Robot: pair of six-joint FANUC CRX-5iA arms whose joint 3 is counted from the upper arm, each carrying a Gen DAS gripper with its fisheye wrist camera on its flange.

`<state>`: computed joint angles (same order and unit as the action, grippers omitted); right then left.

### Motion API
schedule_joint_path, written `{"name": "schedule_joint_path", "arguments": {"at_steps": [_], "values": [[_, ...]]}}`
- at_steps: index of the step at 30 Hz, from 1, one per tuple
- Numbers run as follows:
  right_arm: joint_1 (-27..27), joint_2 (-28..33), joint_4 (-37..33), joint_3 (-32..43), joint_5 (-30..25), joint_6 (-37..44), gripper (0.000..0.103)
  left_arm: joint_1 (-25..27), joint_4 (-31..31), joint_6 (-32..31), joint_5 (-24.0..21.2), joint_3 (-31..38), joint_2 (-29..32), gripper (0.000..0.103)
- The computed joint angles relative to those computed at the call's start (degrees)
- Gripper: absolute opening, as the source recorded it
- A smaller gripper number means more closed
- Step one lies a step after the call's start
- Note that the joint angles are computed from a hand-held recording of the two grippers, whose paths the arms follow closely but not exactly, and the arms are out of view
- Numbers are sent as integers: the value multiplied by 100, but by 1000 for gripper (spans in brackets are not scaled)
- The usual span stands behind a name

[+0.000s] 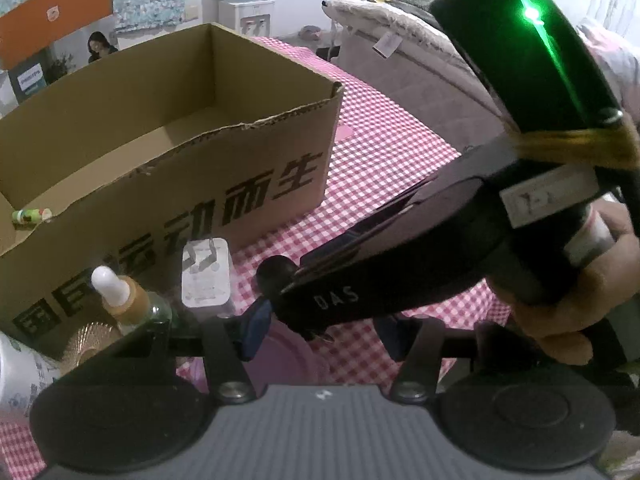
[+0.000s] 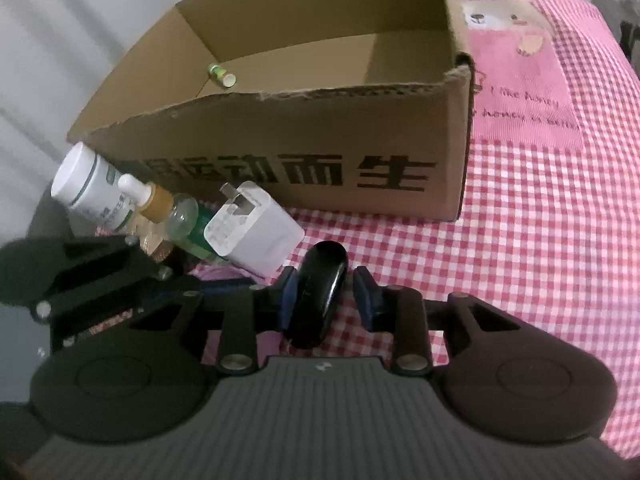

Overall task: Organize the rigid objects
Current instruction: 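Grasp the shorter black cylinder with the right tool, then lift the shorter black cylinder with the right tool over the box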

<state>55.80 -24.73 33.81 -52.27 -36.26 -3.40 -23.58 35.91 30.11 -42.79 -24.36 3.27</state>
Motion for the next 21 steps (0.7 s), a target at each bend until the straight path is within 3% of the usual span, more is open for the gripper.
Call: {"name": "schedule_joint_path", "arguments": {"at_steps": [9, 15, 21], "values": [[99, -505, 43, -333, 40, -447, 29, -152, -361, 378, -42, 300, 241, 57], [-37, -709, 46, -504, 274, -615, 27, -213, -896, 949, -144, 633, 441, 57], [-249, -979, -197, -685, 626, -617, 22, -182, -696, 1040, -404, 790, 656, 61]]}}
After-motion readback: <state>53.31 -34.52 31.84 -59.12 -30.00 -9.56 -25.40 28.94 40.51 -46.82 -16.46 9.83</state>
